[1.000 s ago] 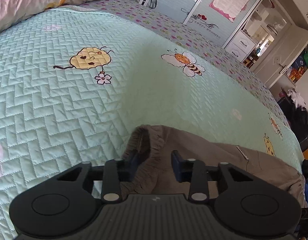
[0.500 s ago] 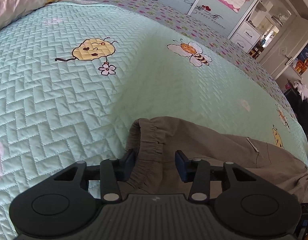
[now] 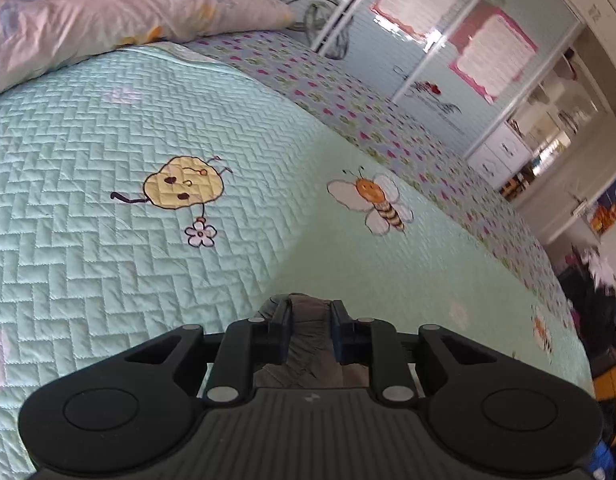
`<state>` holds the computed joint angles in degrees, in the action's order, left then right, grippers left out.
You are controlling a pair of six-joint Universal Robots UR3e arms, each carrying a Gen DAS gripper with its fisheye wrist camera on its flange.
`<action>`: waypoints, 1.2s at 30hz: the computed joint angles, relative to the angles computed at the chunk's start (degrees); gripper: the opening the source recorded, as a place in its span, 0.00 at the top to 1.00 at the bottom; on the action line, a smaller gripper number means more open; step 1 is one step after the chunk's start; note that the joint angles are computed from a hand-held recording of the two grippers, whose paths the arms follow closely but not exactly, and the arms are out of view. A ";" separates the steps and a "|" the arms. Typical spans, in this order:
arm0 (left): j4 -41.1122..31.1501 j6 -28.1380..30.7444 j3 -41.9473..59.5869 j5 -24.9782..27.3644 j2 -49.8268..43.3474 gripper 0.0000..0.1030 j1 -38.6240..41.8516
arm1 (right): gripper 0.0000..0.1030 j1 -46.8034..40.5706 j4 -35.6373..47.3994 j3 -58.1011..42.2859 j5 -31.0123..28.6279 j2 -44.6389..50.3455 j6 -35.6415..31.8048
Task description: Fold clothes
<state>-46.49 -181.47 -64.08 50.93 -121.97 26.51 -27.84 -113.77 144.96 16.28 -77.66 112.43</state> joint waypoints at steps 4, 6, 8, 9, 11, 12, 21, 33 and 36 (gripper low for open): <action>4.54 -9.53 6.46 3.09 -5.30 0.79 -0.98 | 0.00 -0.97 7.87 0.24 0.54 -4.55 -5.81; 4.95 -11.58 10.74 5.93 -8.58 0.80 -2.01 | 0.00 -0.91 7.62 0.03 0.78 -4.02 -5.40; 4.97 -11.08 14.27 12.93 -11.87 0.80 -3.88 | 0.00 -0.60 9.40 -0.94 0.78 -3.72 -6.15; 1.81 -10.52 16.42 12.87 -13.81 0.77 -3.66 | 0.00 -0.46 9.41 -1.32 0.75 -3.24 -5.98; 0.02 -11.08 15.06 13.92 -14.02 0.77 -3.40 | 0.00 -0.20 9.13 -2.03 0.68 -2.21 -5.43; 0.13 -11.48 13.65 14.38 -13.94 0.77 -3.24 | 0.00 -0.07 9.10 -2.36 0.85 -1.65 -5.06; 13.25 3.72 -11.53 3.70 1.04 0.59 -5.48 | 0.00 0.95 7.40 -3.05 2.77 0.39 -3.00; -7.67 17.58 5.00 26.79 -4.61 0.34 -24.82 | 0.00 2.35 23.93 -8.10 0.90 -2.79 -13.40; -1.71 18.66 0.85 28.21 -0.38 0.34 -25.83 | 0.00 2.44 22.64 -8.00 1.11 -2.10 -12.55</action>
